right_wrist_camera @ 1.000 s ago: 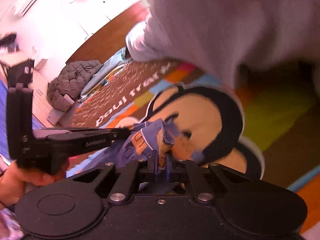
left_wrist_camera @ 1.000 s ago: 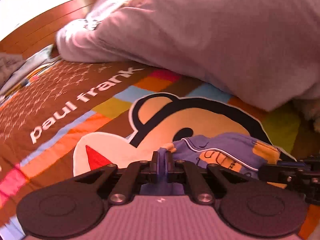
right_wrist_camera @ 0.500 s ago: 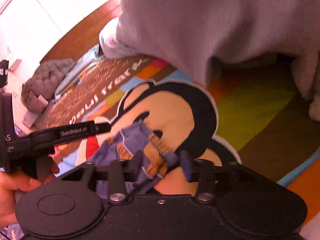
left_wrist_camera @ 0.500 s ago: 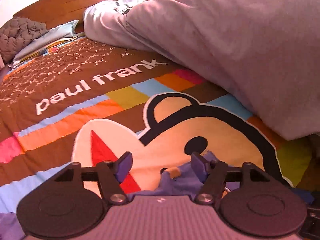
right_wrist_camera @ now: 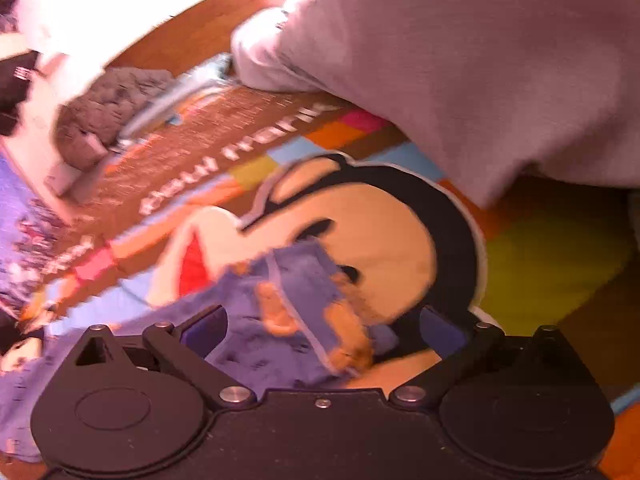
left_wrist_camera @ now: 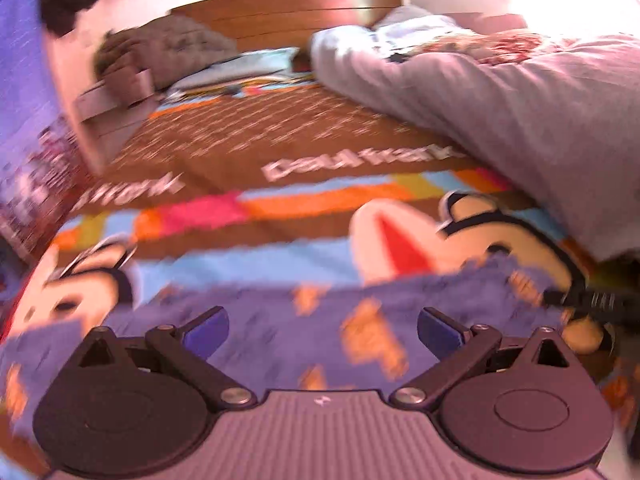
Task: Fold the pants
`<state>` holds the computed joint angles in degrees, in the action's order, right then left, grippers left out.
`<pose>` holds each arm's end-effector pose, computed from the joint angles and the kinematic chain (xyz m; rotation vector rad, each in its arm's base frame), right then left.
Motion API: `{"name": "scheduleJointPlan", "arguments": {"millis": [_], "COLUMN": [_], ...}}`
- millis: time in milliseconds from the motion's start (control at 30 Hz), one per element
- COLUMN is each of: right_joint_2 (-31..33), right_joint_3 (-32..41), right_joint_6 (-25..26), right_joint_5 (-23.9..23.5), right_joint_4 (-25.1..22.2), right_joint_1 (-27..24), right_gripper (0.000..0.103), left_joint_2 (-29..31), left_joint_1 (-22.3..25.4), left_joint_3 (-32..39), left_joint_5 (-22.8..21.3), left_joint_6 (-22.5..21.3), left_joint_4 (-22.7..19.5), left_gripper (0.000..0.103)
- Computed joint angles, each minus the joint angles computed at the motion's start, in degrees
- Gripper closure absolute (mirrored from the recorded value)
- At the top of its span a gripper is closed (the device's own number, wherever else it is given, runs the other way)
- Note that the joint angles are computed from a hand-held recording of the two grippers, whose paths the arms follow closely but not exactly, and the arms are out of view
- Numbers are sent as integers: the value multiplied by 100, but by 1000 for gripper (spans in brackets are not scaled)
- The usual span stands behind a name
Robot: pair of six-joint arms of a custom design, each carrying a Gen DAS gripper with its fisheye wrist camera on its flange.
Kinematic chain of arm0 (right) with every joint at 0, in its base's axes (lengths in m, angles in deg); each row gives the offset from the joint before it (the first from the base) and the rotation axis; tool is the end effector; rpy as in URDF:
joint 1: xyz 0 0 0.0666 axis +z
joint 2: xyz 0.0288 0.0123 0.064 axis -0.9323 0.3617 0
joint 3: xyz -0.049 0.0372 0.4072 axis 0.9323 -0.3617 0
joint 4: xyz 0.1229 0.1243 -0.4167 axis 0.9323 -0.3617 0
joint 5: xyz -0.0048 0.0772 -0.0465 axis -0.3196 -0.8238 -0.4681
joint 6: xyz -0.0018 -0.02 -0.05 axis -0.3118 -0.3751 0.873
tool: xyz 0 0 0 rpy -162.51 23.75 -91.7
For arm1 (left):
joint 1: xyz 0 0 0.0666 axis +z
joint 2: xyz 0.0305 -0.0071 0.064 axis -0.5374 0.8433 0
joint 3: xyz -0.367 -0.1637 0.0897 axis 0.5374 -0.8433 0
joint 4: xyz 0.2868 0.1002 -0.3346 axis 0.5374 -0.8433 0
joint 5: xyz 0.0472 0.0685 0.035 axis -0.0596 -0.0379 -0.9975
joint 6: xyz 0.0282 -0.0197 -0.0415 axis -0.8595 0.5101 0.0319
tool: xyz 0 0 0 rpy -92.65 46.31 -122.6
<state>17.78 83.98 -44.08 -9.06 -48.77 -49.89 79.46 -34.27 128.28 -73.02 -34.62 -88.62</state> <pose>0.6493 0.2219 0.4146 0.1475 2.3791 0.3835 0.5624 -0.0116 0.4644 -0.1598 2.3204 0.1386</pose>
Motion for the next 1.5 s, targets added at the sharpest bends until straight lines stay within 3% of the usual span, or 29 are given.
{"name": "scheduleJointPlan", "arguments": {"millis": [67, 200, 333, 500, 700, 833, 900, 1000, 1033, 1100, 1167, 1200, 1300, 1400, 1433, 1500], "right_joint_2": [41, -238, -389, -465, -427, 42, 335, 947, 1186, 1284, 1215, 1186, 887, 480, 374, 325], "right_joint_3": [41, -325, -508, -625, -637, -92, 245, 1056, 1382, 1497, 1441, 1426, 1019, 456, 312, 254], "right_joint_6": [-209, -476, -58, 527, 605, 829, 1188, 1774, 1824, 1438, 951, 958, 1617, 2275, 2387, 2568], "right_joint_5": [110, 59, 121, 345, -21, -56, 93, 726, 1236, 1554, 1568, 1621, 1945, 1133, 655, -188], "right_joint_4": [-272, 89, 239, 551, 932, 1109, 979, -21, -519, -808, -813, -801, -143, 783, 992, 1031], "right_joint_1": [-21, -17, 117, 307, 325, 303, 324, 385, 418, 365, 271, 275, 436, 577, 622, 685], "right_gripper": [1, 1, 1, 1, 1, 1, 1, 1, 1, 1, 1, 1, 1, 1, 1, 1], "left_joint_2": [-269, -784, -1145, -1247, -1200, -977, -875, -627, -502, -364, -365, -407, -424, -157, -5, 410], "left_joint_1": [108, 322, 470, 588, 1067, 1408, 1532, 1686, 1749, 1909, 2068, 2128, 2217, 2149, 2104, 2017], "left_joint_3": [-288, -780, -1066, -1108, -1194, -1122, -1099, -934, -817, -658, -606, -615, -517, -162, 11, 462], "left_joint_5": [-24, 68, 100, -218, 36, 89, 8, -86, -10, 440, 982, 1198, 1543, 1258, 1112, 992], "left_joint_6": [178, 439, 497, 407, 255, 361, 370, 502, 614, 755, 807, 788, 319, -333, -536, -1000], "left_joint_4": [-202, -359, -337, -710, -487, -370, -300, -601, -873, -1266, -1385, -1320, -999, -700, -661, -737], "left_gripper": [0, 0, 0, 0, 0, 0, 0, 0, 0, 0, 0, 1, 1, 1, 1, 9]}}
